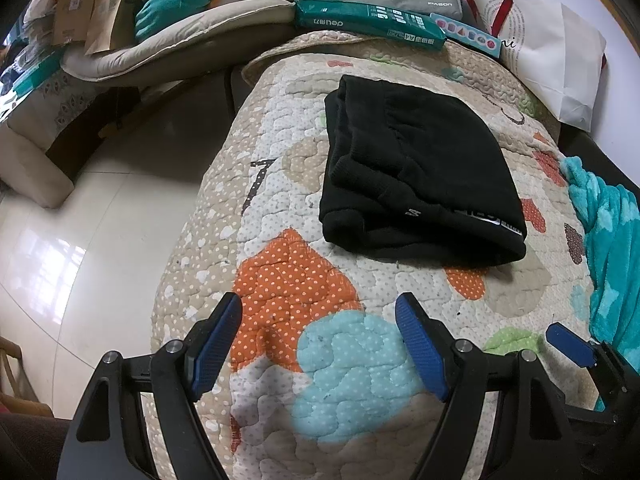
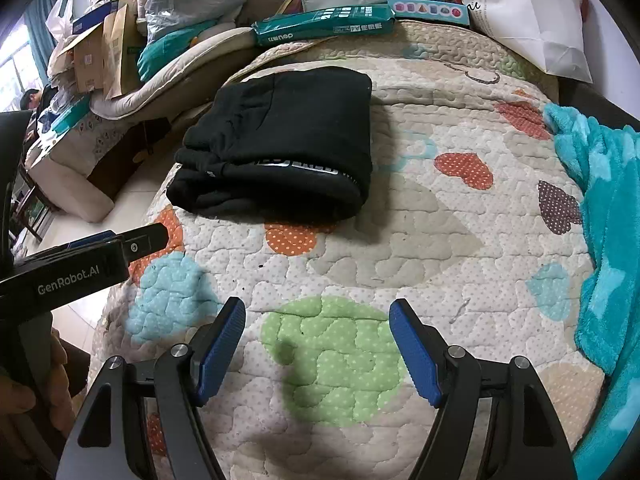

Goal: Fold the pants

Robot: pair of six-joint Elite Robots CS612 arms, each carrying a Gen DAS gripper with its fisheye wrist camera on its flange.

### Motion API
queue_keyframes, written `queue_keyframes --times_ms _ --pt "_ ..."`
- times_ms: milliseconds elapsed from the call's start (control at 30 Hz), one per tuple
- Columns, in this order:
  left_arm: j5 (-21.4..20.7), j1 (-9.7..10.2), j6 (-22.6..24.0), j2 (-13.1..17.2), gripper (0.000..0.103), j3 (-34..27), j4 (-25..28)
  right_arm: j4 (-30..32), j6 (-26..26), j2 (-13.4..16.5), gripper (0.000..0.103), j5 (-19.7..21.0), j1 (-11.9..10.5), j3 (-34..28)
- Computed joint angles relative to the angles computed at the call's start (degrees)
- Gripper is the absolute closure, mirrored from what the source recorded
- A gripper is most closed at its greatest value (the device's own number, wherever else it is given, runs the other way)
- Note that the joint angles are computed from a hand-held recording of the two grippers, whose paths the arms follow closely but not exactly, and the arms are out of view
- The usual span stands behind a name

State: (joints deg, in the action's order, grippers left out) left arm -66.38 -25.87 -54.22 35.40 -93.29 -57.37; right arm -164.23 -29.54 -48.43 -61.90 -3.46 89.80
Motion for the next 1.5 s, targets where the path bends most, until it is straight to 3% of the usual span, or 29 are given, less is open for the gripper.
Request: queue_keyframes --times_ms 900,1100,1300,1400,1500 --pt "0.54 -0.12 0.61 0.14 0.025 -0.23 -1.08 -0.54 0.37 0.17 0.023 -0.90 0.10 -0.13" --pt "-1.74 0.69 -0.41 0.37 0.025 -0.52 -1.68 -0.45 0.26 0.25 0.023 -1.16 0.12 -0.20" --pt "-4.18 2.62 -1.38 -0.03 0.025 0.75 -7.05 0.24 -0.14 0.32 0.023 -1.56 0.27 -0.01" --pt "-1.24 3.05 2.38 -1.45 0.025 3.52 -9.55 0.13 -0.82 0.22 0.023 -1.88 0.38 0.31" --pt "0.60 3.30 3.37 -3.02 0.025 6.37 -6.69 -0.25 -1.19 0.14 0.022 -2.22 0.42 0.56"
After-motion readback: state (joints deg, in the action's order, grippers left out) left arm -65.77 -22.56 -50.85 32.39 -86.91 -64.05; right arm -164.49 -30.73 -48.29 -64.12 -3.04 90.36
